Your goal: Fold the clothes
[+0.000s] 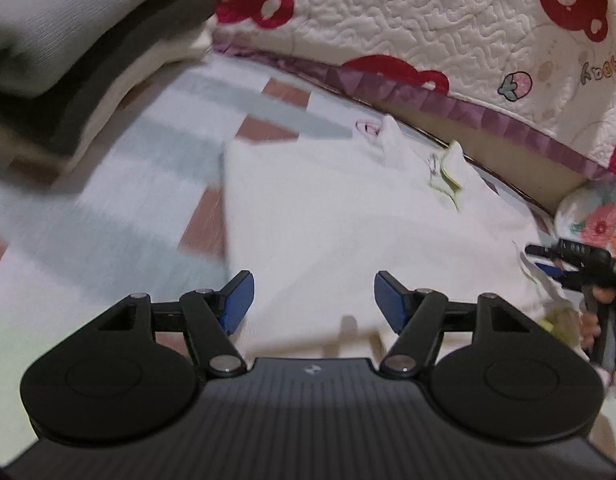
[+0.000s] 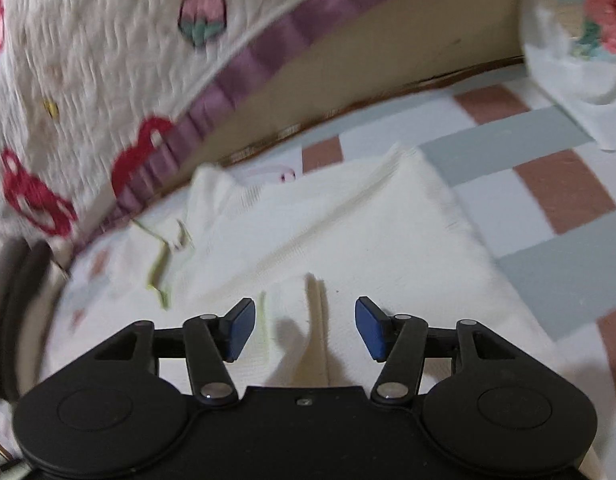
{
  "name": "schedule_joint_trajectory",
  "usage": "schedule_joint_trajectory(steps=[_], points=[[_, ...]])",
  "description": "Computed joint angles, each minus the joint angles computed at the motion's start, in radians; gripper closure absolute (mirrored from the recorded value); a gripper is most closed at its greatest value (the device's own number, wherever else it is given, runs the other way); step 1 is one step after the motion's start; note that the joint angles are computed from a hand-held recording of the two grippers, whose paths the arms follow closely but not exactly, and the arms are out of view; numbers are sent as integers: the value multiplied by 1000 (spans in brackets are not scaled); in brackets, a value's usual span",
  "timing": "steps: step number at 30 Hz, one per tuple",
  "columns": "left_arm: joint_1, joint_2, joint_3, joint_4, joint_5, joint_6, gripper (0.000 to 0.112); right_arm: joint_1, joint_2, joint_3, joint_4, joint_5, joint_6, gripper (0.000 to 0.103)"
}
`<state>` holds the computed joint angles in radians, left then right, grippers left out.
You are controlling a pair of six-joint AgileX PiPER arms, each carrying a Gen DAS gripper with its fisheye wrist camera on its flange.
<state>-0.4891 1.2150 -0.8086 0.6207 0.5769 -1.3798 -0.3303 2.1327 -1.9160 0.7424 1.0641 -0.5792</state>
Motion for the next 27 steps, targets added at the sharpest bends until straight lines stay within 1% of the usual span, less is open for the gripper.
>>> schedule_joint_trajectory(steps=[1, 2, 3, 4, 6, 7, 8, 9, 10, 11, 12, 13, 14, 15, 16, 17, 18, 19, 20, 23, 26, 27], points=[[34, 39, -16, -21, -50, 56, 46, 11, 8, 0, 0, -10, -24, 42], [64, 78, -34, -53, -102, 120, 46, 17, 3, 25, 28, -27, -88, 58], [81, 111, -56, -93, -132, 188, 46, 24, -2, 42, 51, -42, -152, 100], [80, 140, -76, -108, -154, 234, 46, 33, -17, 60, 67, -68, -214, 99], [53, 182, -104, -102, -164, 272, 46, 32, -67, 117, 157, -147, -317, 99], [41, 204, -119, -103, -168, 294, 46, 32, -80, 123, 188, -170, -352, 99], [29, 227, -136, -114, -166, 324, 46, 35, -81, 105, 178, -177, -369, 99], [14, 253, -155, -146, -144, 360, 46, 39, -81, 86, 167, -184, -385, 99], [-4, 279, -177, -157, -111, 372, 46, 47, -71, 52, 125, -182, -378, 99], [-28, 303, -193, -129, -79, 349, 46, 62, -49, 12, 43, -176, -353, 97], [-61, 315, -203, -61, -47, 299, 45, 82, -37, -8, -57, -190, -314, 91], [-92, 330, -217, -7, -11, 264, 45, 100, -42, 8, -145, -230, -283, 88], [-115, 346, -242, 10, 33, 264, 44, 110, -56, 46, -193, -275, -275, 84], [-133, 360, -265, 21, 70, 268, 43, 106, -82, 84, -201, -290, -264, 84], [-139, 365, -277, 17, 84, 274, 41, 91, -109, 112, -169, -272, -263, 82], [-137, 365, -283, 3, 87, 283, 41, 68, -140, 159, -97, -263, -301, 72], [-135, 365, -287, -9, 87, 288, 41, 47, -168, 201, -31, -244, -343, 65], [-132, 362, -283, -14, 79, 281, 39, 28, -194, 244, 38, -212, -403, 64], [-132, 356, -271, -12, 72, 269, 38, 19, -214, 274, 75, -181, -451, 64], [-141, 365, -287, -16, 97, 271, 38, 52, -238, 312, 45, -127, -561, 64], [-148, 356, -303, -54, 133, 290, 38, 111, -220, 318, -70, -170, -557, 64], [-151, 339, -296, -58, 143, 280, 38, 109, -211, 320, -63, -177, -562, 64]])
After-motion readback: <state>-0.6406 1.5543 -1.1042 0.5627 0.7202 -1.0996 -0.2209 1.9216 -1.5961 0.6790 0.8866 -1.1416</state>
